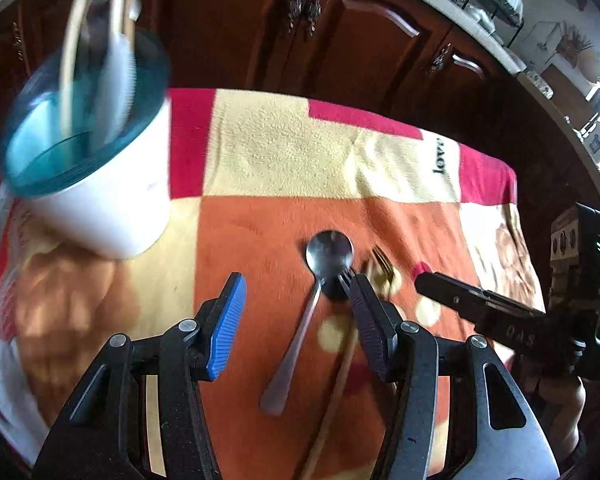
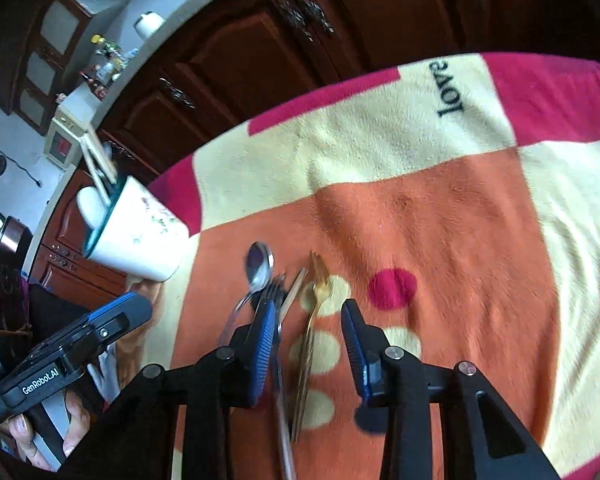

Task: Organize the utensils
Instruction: 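Grasp a steel fork with the left tool while the right tool grasps a thin skewer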

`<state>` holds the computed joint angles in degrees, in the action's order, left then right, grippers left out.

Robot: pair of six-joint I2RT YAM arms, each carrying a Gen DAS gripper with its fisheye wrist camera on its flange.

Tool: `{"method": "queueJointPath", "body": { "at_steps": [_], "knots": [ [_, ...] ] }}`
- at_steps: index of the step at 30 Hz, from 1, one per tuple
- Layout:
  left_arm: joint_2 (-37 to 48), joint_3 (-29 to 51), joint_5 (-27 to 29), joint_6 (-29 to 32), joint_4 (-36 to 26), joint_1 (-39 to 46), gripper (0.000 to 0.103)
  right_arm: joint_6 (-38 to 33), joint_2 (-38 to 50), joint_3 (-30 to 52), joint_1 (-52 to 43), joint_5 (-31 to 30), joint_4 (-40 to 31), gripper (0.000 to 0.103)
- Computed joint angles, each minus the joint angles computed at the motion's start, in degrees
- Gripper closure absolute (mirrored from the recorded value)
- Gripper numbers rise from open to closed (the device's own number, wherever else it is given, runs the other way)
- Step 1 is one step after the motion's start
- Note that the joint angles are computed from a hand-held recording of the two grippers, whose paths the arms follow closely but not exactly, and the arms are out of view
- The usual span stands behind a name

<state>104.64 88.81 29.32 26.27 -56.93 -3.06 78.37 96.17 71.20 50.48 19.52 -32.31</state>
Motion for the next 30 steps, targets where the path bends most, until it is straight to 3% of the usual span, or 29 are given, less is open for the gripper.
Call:
{"method": "queueJointPath", "body": {
  "at_steps": [6,15,23,30],
  "knots": [
    [6.5,5.6,-0.8,-3.1,-0.8,-2.7,0.049,-3.9,4.3,1.7,-4.7,-6.2,1.9,0.074],
    [9.7,7.5,-2.1,-3.1,-1.3,-5.1,0.049,-4.1,5.9,2.9,-5.5,-6.8,-0.4,0.1],
    [10.3,5.3,-5.2,-3.6,1.7,-9.5,0.049,2.8,-2.0,-5.7,-2.8,-2.0,0.8,0.101],
    [10.2,3.7,-7.3,-3.7,4.7,-11.7,0.049,2.8,-4.4,-7.8,-2.4,-1.0,0.7,0.101]
  ]
}}
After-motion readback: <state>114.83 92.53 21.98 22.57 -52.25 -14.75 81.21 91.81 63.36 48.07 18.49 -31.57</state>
